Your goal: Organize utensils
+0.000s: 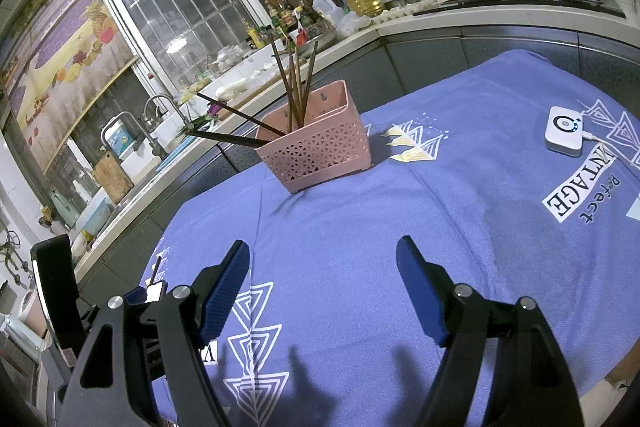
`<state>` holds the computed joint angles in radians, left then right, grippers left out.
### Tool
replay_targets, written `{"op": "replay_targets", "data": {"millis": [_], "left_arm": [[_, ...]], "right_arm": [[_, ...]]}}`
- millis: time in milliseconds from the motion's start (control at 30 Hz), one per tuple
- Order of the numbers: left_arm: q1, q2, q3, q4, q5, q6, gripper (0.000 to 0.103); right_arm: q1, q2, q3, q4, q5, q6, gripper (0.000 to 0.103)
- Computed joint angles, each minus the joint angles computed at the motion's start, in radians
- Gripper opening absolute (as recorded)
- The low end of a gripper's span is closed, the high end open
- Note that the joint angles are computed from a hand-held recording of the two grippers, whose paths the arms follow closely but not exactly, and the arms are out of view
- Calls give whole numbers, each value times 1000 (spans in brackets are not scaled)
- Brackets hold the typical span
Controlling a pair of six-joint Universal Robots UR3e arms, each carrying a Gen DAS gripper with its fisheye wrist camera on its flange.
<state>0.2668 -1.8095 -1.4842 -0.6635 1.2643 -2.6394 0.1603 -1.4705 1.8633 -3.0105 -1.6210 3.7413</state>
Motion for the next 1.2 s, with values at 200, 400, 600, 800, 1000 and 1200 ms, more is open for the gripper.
{"op": "replay_targets", "data": {"millis": [200, 400, 600, 800, 1000, 1200], "left_arm": [[1, 1, 1, -4, 5, -6, 97], [-4, 1, -1, -2, 27, -15, 97], [-4, -3, 4, -13, 25, -16, 97], [-10, -1, 4, -19, 29, -13, 97], [-13, -4, 9, -24, 32, -13, 97], [-18, -1, 3, -19, 32, -10, 97]], "right_arm": [[7, 1, -3, 2, -10, 7, 76], [12, 5, -1, -3, -13, 10, 76], [15, 6, -3, -3, -17, 13, 76], [17, 5, -4, -2, -19, 14, 76], [15, 6, -3, -2, -17, 13, 76], [19, 6, -4, 1, -20, 16, 76]]}}
